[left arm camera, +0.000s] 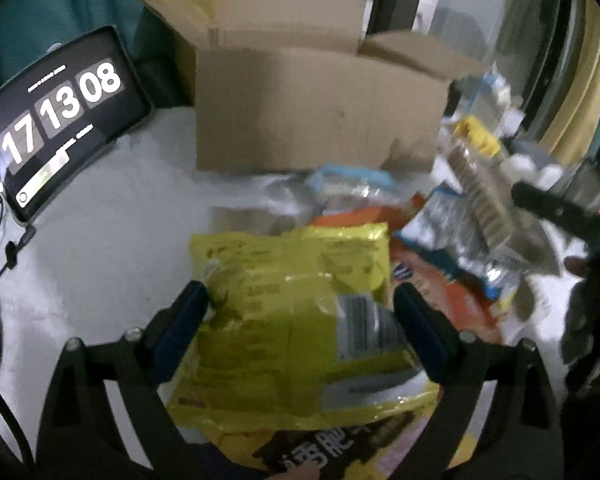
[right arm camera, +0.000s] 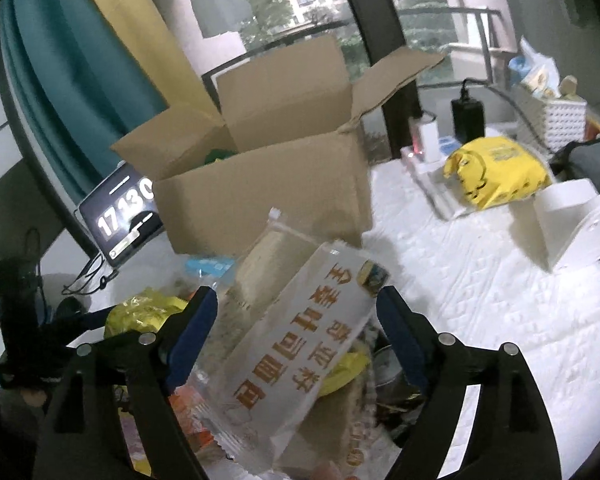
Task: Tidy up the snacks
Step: 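Grasp the yellow chip bag with the left gripper while the right grasps the white bread pack, then lower both held bags into the cardboard box and open both grippers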
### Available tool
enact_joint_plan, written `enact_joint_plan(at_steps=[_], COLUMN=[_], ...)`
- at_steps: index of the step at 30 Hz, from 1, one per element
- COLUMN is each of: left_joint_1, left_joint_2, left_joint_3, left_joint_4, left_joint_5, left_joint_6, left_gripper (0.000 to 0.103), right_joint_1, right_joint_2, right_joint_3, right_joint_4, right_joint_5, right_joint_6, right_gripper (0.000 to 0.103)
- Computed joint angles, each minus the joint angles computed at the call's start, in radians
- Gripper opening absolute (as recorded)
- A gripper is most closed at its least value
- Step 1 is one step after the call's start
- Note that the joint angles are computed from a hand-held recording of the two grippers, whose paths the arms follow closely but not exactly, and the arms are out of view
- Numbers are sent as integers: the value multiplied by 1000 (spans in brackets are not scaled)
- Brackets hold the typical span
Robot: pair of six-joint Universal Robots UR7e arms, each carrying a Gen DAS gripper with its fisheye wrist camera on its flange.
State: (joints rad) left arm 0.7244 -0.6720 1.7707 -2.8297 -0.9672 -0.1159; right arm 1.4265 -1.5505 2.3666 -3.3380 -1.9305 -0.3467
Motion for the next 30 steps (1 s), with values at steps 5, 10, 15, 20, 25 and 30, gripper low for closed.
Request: enact_joint_plan(at_steps=[5, 10, 15, 20, 25, 30], left_joint_1=[-2, 2, -3, -8, -16, -23], left_joint_2=[6, -2, -24, -55, -88, -109], left_joint_3=[4, 16, 41, 61, 74, 69], left_joint_4=[-14, -37, -71, -107, -143, -174], left_joint_5=[4, -18, -30, -36, -31, -14], left_joint_6=[17, 36, 45, 56, 72, 106], left_gripper=[94, 70, 65, 64, 64, 64], right_joint_1=[-7, 17, 52, 91, 143, 179], right_joint_2=[11, 41, 58, 45, 47, 48], right_joint_3=[-8, -5, 5, 9, -6, -37], right_joint_4=[22, -22, -106, -140, -161, -165], right_joint_5=[14, -28, -71, -87, -116, -128], right_joint_6=[21, 5, -36, -80, -123, -149], right_gripper=[85, 69, 39, 22, 18, 16])
